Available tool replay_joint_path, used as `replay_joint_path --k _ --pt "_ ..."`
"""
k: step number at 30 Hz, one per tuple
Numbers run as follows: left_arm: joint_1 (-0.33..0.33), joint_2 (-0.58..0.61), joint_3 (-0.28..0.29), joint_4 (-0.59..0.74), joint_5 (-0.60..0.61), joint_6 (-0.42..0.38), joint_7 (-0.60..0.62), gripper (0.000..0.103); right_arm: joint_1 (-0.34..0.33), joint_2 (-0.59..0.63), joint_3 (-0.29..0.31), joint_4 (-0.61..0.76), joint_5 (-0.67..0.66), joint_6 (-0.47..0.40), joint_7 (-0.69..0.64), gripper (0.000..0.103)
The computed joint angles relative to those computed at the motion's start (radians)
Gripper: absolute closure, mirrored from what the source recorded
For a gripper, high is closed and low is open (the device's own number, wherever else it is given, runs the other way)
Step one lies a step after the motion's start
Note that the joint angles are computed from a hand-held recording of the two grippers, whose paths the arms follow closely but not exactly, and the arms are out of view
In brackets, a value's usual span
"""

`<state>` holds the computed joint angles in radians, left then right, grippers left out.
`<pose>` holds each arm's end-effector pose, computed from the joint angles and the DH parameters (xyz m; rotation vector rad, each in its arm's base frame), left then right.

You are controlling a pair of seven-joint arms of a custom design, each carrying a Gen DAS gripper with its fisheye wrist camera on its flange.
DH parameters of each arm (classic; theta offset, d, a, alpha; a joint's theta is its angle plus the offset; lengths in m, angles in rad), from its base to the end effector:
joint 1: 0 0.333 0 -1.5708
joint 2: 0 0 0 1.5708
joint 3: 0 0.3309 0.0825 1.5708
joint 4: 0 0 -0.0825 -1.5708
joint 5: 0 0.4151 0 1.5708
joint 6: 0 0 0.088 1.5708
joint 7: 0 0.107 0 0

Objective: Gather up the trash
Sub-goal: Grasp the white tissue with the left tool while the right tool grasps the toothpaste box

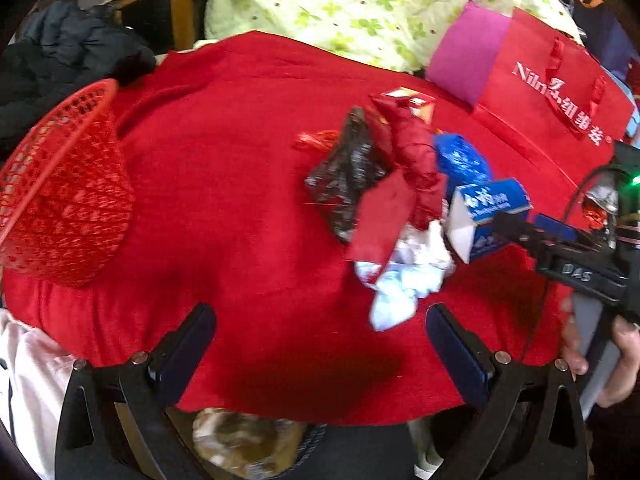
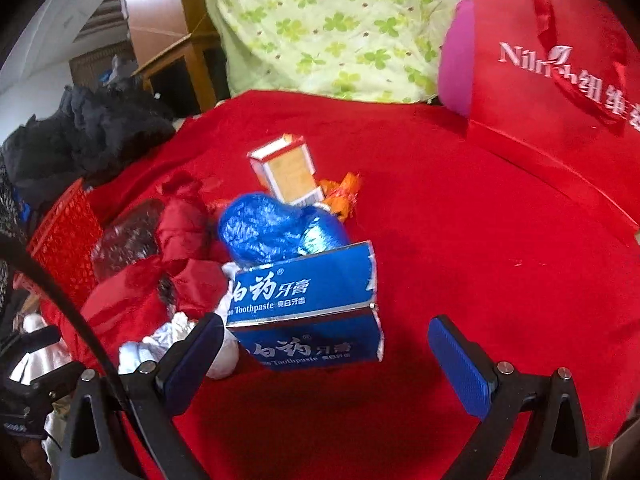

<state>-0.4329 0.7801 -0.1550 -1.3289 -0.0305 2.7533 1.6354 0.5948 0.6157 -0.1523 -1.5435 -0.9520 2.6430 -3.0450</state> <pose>0.7069 -0.4247 0.3403 -1.3596 2.4201 -0.8920 0.6778 0.3684 0.3332 -1.3287 2.0517 -0.7411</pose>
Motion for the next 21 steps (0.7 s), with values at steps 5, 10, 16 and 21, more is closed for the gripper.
replay_joint_path --k 5,10,16,21 --pt "0.021 0.031 -0.046 0.05 -0.031 -0.043 0.059 0.0 -0.018 0.054 0.022 0.07 0.04 0.004 -0.109 0.0" --pt "0.01 0.092 -0.048 0.148 -0.043 -0.102 0.08 0.0 -0.038 0.112 0.049 0.154 0.17 -0.051 -0.265 0.0" --pt "-0.008 0.194 -0.066 0.307 -0.06 -0.194 0.113 0.019 0.012 0.079 -0.041 0.078 0.127 0.036 -0.1 0.011" --pt "-0.001 0.26 -0.096 0.412 -0.106 -0.289 0.143 0.055 0.051 0.052 -0.091 0.033 0.025 0.082 0.033 0.011"
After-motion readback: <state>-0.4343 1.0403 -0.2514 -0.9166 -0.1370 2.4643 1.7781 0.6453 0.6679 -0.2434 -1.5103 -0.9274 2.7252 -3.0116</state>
